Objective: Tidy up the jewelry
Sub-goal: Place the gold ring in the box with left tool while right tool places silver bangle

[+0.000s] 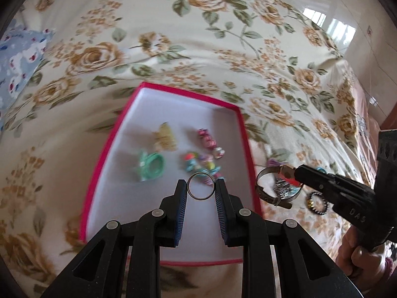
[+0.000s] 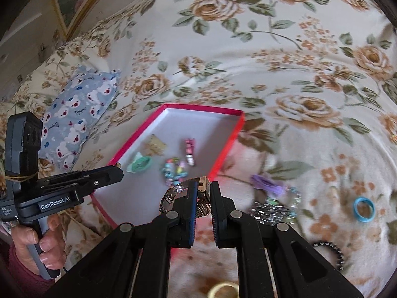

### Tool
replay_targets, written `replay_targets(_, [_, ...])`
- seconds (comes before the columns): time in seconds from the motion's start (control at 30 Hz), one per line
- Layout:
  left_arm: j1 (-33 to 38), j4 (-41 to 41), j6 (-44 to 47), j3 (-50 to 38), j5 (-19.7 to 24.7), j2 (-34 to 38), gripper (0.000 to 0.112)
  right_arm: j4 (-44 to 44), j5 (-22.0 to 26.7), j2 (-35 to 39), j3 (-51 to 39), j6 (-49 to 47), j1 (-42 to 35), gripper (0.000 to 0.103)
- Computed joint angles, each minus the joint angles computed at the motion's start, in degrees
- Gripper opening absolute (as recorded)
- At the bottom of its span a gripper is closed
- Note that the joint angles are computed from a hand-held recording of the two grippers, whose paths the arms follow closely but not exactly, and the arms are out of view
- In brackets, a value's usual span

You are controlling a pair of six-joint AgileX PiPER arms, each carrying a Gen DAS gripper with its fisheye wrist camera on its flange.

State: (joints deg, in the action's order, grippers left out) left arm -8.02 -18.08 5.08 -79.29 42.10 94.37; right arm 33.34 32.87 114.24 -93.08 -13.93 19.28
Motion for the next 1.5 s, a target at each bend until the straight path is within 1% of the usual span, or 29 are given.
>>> replay_targets(0.1, [1.48,-0.11,0.04,1.27,0.22,-0.49,0.022,-1.06,0.95,1.91,-3.19,1.15,1.66,0.010])
replay_targets(0.27, [2.59,0.97,-1.33,0.11,0.90,1.33,0.022,-2.68,2.20,5.27,-8.03,2.76,3.94,0.010])
replay_targets(0.43, [3.68,2.12,-1.62,-4.25,2.40,6.19,0.022,-6.44,3.93,10.15,-14.54,6.57,5.63,0.010])
replay_targets(0.63, [2.76,5.65,-4.36,-9.05,3.25,12.02,0.022,-9.46,5.95,14.73,-19.87,9.61,6.25,0.009])
replay_targets(0.83, [1.53,8.17,-6.07,-10.87,2.42,14.53,0.022,-11.63,7.07,16.62,-21.96,10.45,6.59,0.008])
replay_targets(1.0, [0.39,10.58,-7.48,-11.03,1.69,15.12,0.023,-12.66,9.44,18.70,-24.71,10.60,7.00,0.008])
replay_targets(1.2, [-1.16,14.11,-9.46,-11.00,1.24,15.34,0.023,-13.88,10.35,19.49,-26.14,11.08,7.47,0.009])
replay_targets(1.27, [-1.35,14.68,-9.73,-10.98,1.20,15.33,0.023,-13.68,10.77,19.75,-26.65,11.03,7.42,0.009])
replay_targets(1.33, [-1.49,15.01,-9.83,-10.87,1.09,15.31,0.023,-13.09,11.33,20.14,-27.26,10.79,7.29,0.013])
replay_targets(1.5, [-1.58,14.95,-9.95,-10.97,1.35,15.29,0.024,-11.73,11.15,20.33,-27.05,10.67,7.06,0.013])
